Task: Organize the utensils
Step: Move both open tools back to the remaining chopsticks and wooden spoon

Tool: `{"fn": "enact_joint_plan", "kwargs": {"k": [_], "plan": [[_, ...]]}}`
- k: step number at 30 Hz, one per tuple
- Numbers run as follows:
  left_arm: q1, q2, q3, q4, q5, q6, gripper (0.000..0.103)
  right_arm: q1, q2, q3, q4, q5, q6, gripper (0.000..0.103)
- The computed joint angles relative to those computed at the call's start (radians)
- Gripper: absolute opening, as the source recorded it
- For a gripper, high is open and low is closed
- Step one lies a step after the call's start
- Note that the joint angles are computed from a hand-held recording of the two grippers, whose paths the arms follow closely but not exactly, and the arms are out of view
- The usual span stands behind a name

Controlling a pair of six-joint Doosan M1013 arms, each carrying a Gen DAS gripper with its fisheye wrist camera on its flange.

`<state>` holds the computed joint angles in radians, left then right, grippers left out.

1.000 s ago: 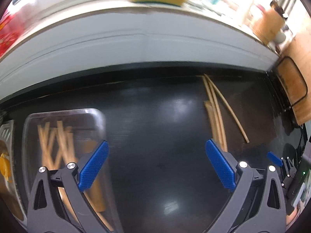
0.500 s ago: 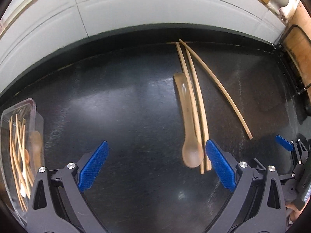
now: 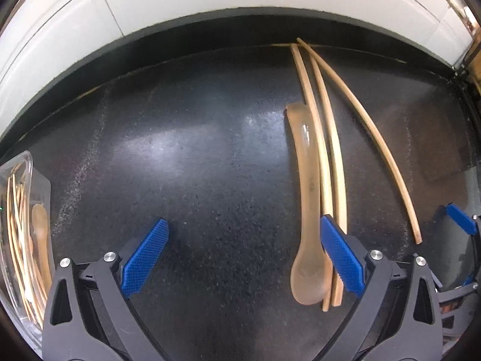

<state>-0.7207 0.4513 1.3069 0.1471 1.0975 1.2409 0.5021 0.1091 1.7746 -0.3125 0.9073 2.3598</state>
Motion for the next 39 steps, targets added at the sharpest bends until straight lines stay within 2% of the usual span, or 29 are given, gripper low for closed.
{"fn": "enact_joint_plan", "kwargs": {"k": [12,23,27,30,32,34,39], "plan": [[0.024,0.036,-0.052,-0.01,0.003,0.022,0.097,-0.014,0.045,-0.05,0.003,-0.012,-0.02,0.096],[0.012,-0.012,0.026,0.046,-0.103,-0.061,0.098,-0.064,0.113,-0.12,0.044,-0.066,-0.157,0.098],[0.017,-0.004,0.006,0.043,-0.068,-0.085,0.097,-0.071,0.132,-0.147,0.051,-0.04,-0.145,0.098],[0.023,0.031,-0.057,0.01,0.023,-0.068,0.098,-0.084,0.149,-0.177,0.076,0.004,-0.15,0.098],[0.028,0.041,-0.078,-0.001,0.049,-0.06,0.098,-0.092,0.163,-0.2,0.11,0.03,-0.198,0.098],[0.028,0.045,-0.084,0.001,0.053,-0.067,0.098,-0.098,0.172,-0.214,0.126,0.042,-0.223,0.098],[0.028,0.047,-0.084,0.005,0.017,-0.036,0.098,-0.101,0.158,-0.19,0.114,-0.011,-0.244,0.098]]}}
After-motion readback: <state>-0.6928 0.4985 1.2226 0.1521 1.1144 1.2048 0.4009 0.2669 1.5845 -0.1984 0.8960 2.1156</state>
